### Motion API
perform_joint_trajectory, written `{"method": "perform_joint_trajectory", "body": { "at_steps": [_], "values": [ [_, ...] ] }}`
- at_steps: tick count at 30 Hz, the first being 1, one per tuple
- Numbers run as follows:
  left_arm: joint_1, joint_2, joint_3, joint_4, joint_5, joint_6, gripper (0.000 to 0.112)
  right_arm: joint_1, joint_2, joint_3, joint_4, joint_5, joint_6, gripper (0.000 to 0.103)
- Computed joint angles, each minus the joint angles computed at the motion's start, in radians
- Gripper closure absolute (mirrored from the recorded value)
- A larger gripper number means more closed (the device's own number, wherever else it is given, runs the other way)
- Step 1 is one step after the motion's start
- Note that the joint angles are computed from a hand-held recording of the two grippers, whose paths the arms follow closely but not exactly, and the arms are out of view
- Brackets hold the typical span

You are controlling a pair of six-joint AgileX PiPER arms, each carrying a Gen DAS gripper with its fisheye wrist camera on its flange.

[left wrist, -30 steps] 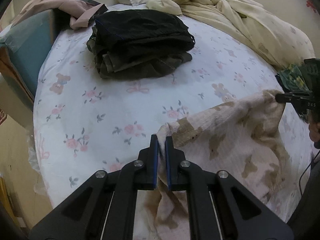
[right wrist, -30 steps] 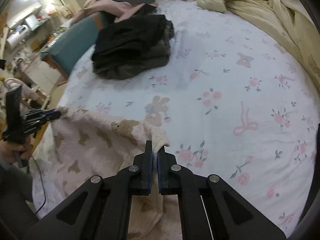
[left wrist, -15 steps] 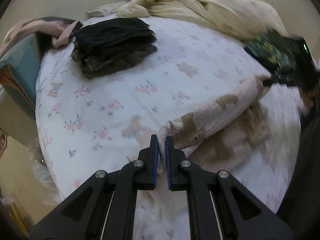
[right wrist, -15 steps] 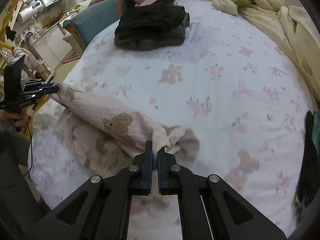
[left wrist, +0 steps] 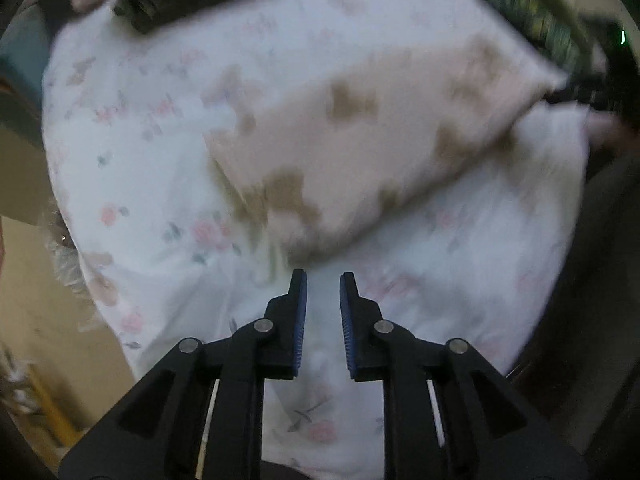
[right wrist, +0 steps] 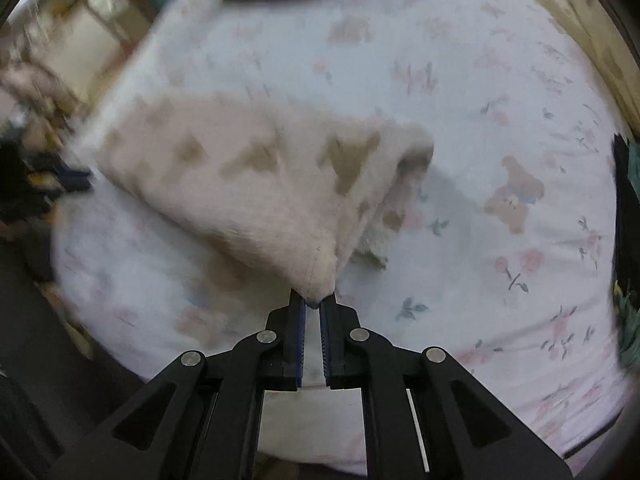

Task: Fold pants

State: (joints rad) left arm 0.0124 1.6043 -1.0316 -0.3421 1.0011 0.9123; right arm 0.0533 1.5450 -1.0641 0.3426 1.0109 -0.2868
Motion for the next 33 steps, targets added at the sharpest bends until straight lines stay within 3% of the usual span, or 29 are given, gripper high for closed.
{"method": "perform_joint_trajectory", "body": {
  "at_steps": [1,3,6,10,12,15,19,22,25,26,27,28,29,33],
  "values": [
    [0.034,-0.009,-0.023,-0.063,0.032,0.019,0.096,-0.04,-0.037,-0.001,0.069,0.012,-0.041,0.094],
    [0.102,-0.011,-0.062,-0.209,0.067,0.018,0.078,-0.093,-0.103,0.018,0.177,-0.023,-0.112,0.092],
    [0.092,0.001,-0.07,-0.292,-0.005,-0.057,0.076,-0.134,-0.102,0.002,0.268,-0.052,-0.132,0.09],
    [-0.025,0.051,-0.067,-0.25,-0.109,-0.169,0.076,-0.123,-0.048,-0.012,0.301,-0.14,-0.074,0.089],
    [-0.076,0.09,-0.068,-0.221,-0.142,-0.224,0.076,-0.096,-0.015,-0.035,0.279,-0.197,-0.041,0.089],
    [-0.136,0.157,-0.057,-0.179,-0.188,-0.303,0.076,-0.057,0.095,-0.087,0.236,-0.16,0.015,0.089],
    [-0.246,0.223,-0.029,0.049,-0.273,-0.517,0.076,0.052,0.246,-0.157,0.026,-0.114,0.181,0.092],
    [-0.255,0.204,-0.039,0.1,-0.25,-0.578,0.074,0.072,0.285,-0.162,-0.136,-0.091,0.322,0.089],
    [-0.223,0.131,-0.007,0.099,-0.298,-0.6,0.054,-0.036,0.224,-0.115,-0.015,-0.118,0.279,0.088],
    [-0.208,0.111,0.004,0.085,-0.318,-0.595,0.034,-0.082,0.193,-0.088,0.053,-0.142,0.237,0.086],
    [-0.186,0.079,0.024,0.065,-0.36,-0.596,0.018,-0.114,0.17,-0.067,0.098,-0.166,0.214,0.063],
    [-0.173,0.061,0.042,0.07,-0.399,-0.616,0.015,-0.145,0.157,-0.053,0.143,-0.181,0.193,0.025],
    [-0.167,0.055,0.046,0.081,-0.416,-0.639,0.014,-0.174,0.154,-0.042,0.183,-0.19,0.18,0.014],
    [-0.131,0.159,-0.023,0.079,-0.368,-0.679,0.014,-0.193,0.191,-0.036,0.203,-0.228,0.191,0.012]
  ]
}}
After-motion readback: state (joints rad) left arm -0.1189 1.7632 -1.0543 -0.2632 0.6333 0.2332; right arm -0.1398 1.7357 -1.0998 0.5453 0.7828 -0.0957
